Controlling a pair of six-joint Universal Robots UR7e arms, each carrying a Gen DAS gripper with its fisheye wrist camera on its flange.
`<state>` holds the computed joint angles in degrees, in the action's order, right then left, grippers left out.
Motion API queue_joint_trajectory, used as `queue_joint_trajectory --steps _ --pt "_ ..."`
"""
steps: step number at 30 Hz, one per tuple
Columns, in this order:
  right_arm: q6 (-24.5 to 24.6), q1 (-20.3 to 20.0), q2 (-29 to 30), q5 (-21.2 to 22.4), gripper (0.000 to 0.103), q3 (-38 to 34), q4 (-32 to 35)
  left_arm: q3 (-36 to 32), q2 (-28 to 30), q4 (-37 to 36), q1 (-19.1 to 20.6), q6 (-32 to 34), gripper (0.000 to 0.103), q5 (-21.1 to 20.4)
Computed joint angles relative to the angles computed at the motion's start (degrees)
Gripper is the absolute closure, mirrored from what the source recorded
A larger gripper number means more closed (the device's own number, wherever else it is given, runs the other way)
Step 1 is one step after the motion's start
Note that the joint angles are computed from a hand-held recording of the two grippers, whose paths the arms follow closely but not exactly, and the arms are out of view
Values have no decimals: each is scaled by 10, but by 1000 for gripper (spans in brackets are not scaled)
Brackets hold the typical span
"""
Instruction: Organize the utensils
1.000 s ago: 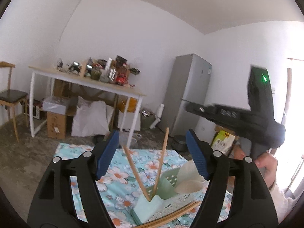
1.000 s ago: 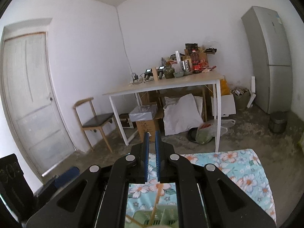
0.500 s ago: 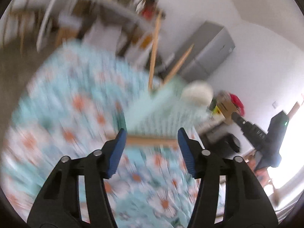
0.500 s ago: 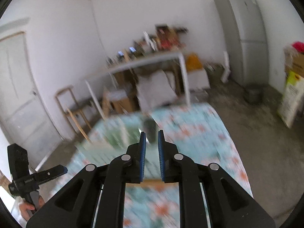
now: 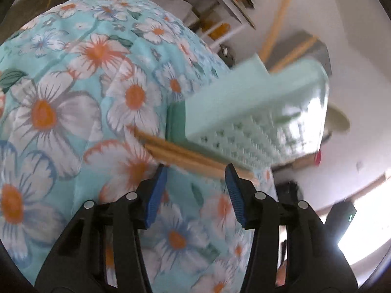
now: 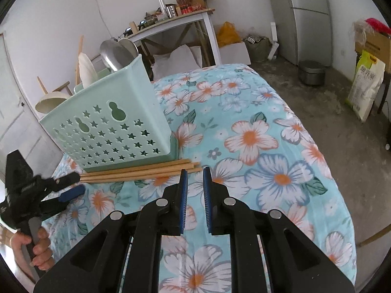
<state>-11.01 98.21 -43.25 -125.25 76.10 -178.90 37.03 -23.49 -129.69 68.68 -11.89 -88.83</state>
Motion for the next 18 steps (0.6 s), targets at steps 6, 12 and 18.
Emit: queue_joint_trajectory --steps 6,12,18 --pt "-13 10 -4 -2 90 12 -25 24 3 -68 6 -58 87 26" --pt "-22 17 -11 -6 90 30 -39 58 -13 -99 13 -84 103 12" --pt "-17 16 -7 -4 90 25 -28 98 -44 -102 23 -96 103 -16"
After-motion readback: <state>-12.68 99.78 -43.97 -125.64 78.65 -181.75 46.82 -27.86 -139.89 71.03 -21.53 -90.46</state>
